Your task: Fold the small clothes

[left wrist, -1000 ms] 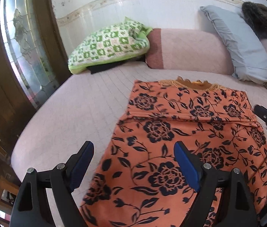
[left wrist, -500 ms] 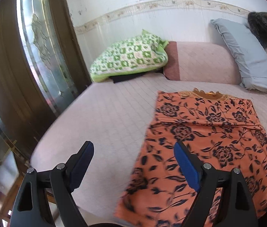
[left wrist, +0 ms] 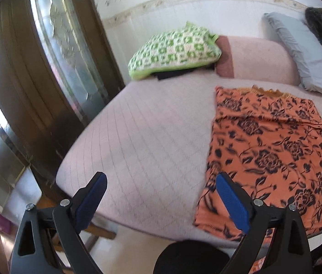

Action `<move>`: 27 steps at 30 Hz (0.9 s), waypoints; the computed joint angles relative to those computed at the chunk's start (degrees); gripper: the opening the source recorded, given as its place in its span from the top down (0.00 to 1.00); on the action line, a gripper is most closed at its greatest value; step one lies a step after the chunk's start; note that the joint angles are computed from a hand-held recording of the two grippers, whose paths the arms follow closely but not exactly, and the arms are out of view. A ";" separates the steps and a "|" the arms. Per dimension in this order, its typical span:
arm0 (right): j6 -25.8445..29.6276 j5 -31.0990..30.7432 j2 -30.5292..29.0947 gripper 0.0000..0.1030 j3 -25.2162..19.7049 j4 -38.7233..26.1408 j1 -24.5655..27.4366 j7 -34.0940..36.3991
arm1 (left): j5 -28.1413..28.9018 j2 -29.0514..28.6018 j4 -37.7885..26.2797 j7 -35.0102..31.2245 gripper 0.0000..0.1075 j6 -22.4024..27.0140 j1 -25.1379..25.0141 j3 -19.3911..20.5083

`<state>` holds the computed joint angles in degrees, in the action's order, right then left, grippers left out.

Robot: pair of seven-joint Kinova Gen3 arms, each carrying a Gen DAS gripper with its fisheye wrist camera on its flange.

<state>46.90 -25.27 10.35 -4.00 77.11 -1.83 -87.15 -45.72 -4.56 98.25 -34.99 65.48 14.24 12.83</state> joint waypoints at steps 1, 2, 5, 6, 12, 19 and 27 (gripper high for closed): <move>0.51 -0.55 0.06 0.14 0.12 0.32 0.38 -0.20 | 0.16 -0.42 0.76 0.45 0.11 -0.18 -0.08 -0.12; 1.42 -1.03 0.35 0.14 0.24 0.29 0.74 -0.48 | 0.30 -0.85 1.39 0.49 0.11 -0.45 -0.28 -0.28; 3.47 -0.71 1.57 0.14 0.39 -0.90 0.71 -1.91 | 2.90 -2.38 3.28 -1.74 0.11 -2.34 -4.17 1.43; 4.06 -0.63 1.98 0.14 0.32 -1.25 0.71 -2.17 | 4.33 -2.95 3.85 -2.98 0.11 -3.35 -6.83 2.89; 6.62 -0.22 3.58 0.14 -0.42 -3.13 0.24 -3.25 | 14.96 -5.05 5.90 -12.62 0.11 -9.11 -20.13 9.14; 10.61 1.11 5.89 0.14 -0.52 -4.63 -0.52 -6.74 | 31.27 -2.14 3.18 -26.71 0.24 -16.05 -23.69 5.39; 9.84 -1.82 5.87 0.14 -1.05 -2.97 0.89 -6.52 | 49.91 10.81 -4.85 -41.76 0.55 -8.96 -36.08 12.17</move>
<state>56.74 -27.09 16.22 -5.06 74.14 -0.94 -93.67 4.20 6.25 93.40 -76.75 56.52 -21.84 25.00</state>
